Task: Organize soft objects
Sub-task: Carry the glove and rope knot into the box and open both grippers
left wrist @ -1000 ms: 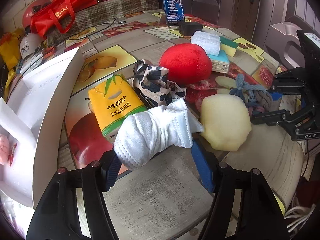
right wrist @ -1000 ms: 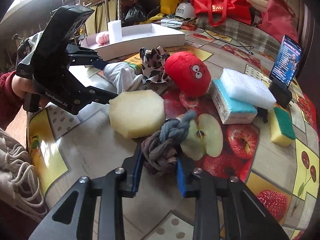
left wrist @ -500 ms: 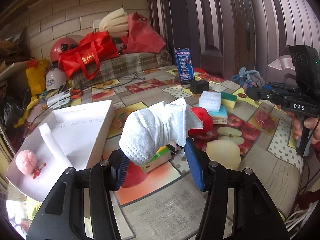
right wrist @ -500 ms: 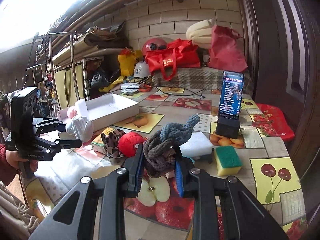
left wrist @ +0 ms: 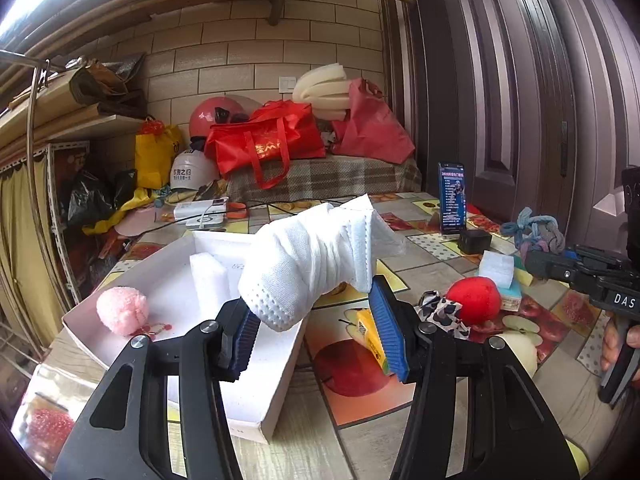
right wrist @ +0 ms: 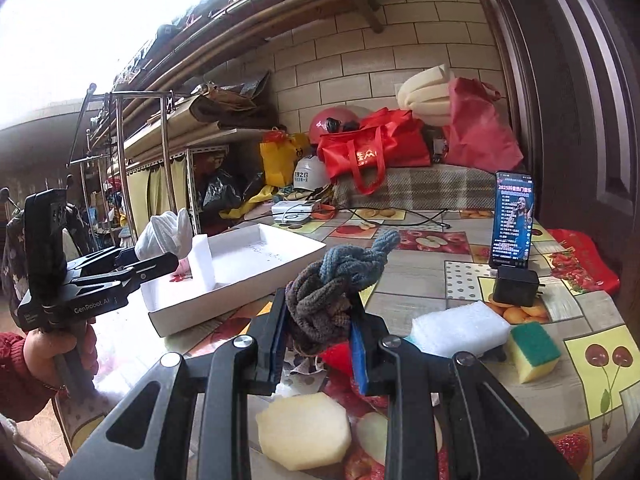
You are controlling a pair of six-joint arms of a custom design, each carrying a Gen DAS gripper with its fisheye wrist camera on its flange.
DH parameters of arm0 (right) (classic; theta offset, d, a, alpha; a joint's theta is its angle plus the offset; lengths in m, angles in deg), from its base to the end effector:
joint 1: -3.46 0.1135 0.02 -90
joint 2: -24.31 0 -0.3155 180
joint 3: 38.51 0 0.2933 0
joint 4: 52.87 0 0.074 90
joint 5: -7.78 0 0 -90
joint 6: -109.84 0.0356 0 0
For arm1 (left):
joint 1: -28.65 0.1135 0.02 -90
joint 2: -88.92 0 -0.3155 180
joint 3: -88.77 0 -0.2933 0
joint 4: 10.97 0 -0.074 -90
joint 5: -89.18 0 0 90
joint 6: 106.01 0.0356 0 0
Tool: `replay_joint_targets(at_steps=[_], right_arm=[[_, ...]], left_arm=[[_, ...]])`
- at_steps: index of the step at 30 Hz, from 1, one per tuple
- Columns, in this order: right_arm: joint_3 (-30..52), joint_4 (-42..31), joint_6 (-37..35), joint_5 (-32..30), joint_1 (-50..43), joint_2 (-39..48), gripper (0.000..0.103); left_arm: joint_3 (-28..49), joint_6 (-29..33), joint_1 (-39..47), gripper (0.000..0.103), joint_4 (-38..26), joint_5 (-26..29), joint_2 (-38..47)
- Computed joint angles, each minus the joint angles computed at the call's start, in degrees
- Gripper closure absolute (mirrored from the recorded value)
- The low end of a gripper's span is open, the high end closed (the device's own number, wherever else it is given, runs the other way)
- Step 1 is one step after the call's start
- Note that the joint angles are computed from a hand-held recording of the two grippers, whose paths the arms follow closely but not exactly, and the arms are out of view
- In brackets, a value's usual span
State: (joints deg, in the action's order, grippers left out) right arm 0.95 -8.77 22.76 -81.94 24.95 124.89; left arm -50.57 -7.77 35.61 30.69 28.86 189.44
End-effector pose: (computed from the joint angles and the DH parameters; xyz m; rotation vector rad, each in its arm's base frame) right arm 0.3019 0.1187 0.1347 -0.2996 1.8539 0.2892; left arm 0.3243 0.0218 0.1373 0.3700 1.8192 -0.3043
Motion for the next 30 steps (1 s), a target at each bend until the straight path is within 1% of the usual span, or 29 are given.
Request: replay_joint_targets(at_steps=[4, 7, 9, 10, 13, 14, 17, 19, 21, 24, 30], right_arm=[[2.91, -1.75, -1.70, 0.68, 3.57, 2.04, 0.077], [6.54, -5.07, -1.92, -0.10, 5.25, 4.03, 0.077], [8.93, -6.31, -2.24, 1.00, 6.63, 5.78, 0.077], [10.17, -6.90, -2.17, 1.12, 7.02, 6.60, 0.077], [14.48, -10.29, -1.21, 1.05, 7.77, 9.19, 0.077], [15.76, -11.20, -0.86, 1.09, 7.98, 10.05, 0.077], [19.46, -13.67, -0.51, 1.68, 8.80, 12.45, 0.077], [21.07, -14.03, -0.22, 1.94, 9.65, 13.65, 0.077], [23.06, -15.46, -0.82, 2.14, 10.83, 14.77, 0.077], [26.28, -17.53, -1.88, 1.91, 12.76, 16.54, 0.077], [36.06, -25.30, -1.66, -1.21, 14.97, 21.52, 0.077]], left_arm=[[1.21, 0.14, 2.27, 0.050, 0.64, -1.15, 1.39], [3.69, 0.99, 3.75, 0.050, -0.55, -1.87, 3.30], [5.78, 1.47, 4.56, 0.050, -1.06, -3.21, 5.31], [7.25, 1.67, 4.85, 0.050, -2.32, -4.06, 6.32], [12.37, 0.06, 6.49, 0.050, -8.60, -4.32, 9.02], [13.45, -0.39, 6.84, 0.050, -9.40, -4.60, 9.70], [14.08, 0.28, 7.02, 0.050, -6.58, -6.36, 11.07], [15.20, 0.14, 7.13, 0.050, -6.92, -6.85, 11.81], [17.04, -0.55, 7.42, 0.050, -8.04, -7.30, 12.69], [19.56, -2.20, 8.35, 0.050, -8.04, -8.23, 14.44], [23.43, -8.38, 10.90, 0.050, -9.27, -8.60, 16.76]])
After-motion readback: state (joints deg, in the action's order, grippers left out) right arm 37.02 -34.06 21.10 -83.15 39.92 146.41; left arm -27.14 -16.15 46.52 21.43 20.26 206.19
